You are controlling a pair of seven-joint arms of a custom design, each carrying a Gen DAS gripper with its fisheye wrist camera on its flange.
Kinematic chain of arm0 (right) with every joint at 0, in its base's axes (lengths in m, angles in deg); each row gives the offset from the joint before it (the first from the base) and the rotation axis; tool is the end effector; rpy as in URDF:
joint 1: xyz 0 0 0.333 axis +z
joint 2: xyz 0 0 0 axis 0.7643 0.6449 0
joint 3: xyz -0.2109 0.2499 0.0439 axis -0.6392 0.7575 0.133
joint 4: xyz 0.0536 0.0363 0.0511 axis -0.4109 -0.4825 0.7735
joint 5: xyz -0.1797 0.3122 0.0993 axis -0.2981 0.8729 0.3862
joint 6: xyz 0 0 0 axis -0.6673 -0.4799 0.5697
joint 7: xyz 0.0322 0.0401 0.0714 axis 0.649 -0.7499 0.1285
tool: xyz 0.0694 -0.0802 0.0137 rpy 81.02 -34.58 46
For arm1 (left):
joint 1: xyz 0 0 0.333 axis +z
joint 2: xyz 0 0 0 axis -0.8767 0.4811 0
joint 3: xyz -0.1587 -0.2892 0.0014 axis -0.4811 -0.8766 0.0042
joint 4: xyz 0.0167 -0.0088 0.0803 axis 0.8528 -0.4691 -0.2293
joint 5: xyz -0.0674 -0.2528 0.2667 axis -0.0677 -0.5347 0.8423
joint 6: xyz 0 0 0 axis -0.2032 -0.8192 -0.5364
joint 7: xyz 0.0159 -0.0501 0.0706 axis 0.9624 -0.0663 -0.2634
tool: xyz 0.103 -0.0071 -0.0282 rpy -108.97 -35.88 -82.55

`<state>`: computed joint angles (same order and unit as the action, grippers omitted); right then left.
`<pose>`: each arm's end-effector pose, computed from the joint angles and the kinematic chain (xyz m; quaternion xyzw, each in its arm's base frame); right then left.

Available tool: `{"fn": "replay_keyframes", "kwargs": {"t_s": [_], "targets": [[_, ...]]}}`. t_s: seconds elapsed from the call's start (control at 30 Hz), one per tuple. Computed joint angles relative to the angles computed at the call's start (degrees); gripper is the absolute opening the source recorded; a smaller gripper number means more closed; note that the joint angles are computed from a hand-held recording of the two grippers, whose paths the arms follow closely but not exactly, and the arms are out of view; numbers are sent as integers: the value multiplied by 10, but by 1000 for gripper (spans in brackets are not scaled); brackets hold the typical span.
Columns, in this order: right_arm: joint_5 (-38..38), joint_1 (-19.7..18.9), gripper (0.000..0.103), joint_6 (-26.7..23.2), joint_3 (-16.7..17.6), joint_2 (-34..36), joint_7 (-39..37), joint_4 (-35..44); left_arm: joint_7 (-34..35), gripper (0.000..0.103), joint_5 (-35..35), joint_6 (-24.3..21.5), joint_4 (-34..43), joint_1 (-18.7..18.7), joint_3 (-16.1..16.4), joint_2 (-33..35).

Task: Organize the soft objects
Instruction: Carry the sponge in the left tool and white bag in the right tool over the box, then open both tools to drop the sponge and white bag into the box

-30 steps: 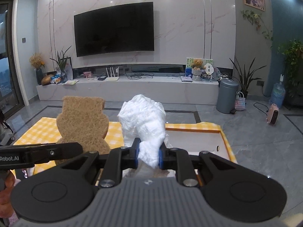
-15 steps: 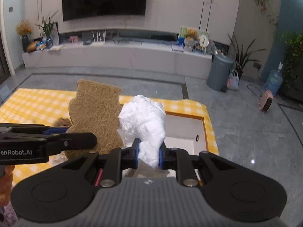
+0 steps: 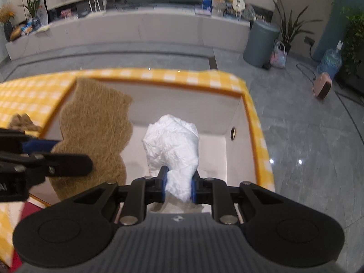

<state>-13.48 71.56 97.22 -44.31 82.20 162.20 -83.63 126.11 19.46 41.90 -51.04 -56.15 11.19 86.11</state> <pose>0.5118 0.2712 0.5664 -0.6359 0.7035 -0.2534 0.1911 0.5470 -0.0140 0.5690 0.4474 -0.7969 0.4047 0.0321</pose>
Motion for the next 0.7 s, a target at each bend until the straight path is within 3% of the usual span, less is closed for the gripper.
{"fn": "replay_keyframes", "kwargs": {"t_s": [0.5, 0.7], "targets": [[27, 7, 26, -15, -5, 36, -4, -5, -11, 40, 49, -2, -12, -5, -9, 10], [22, 5, 37, -19, -10, 37, 1, 1, -31, 41, 70, 1, -10, -3, -8, 9]]}}
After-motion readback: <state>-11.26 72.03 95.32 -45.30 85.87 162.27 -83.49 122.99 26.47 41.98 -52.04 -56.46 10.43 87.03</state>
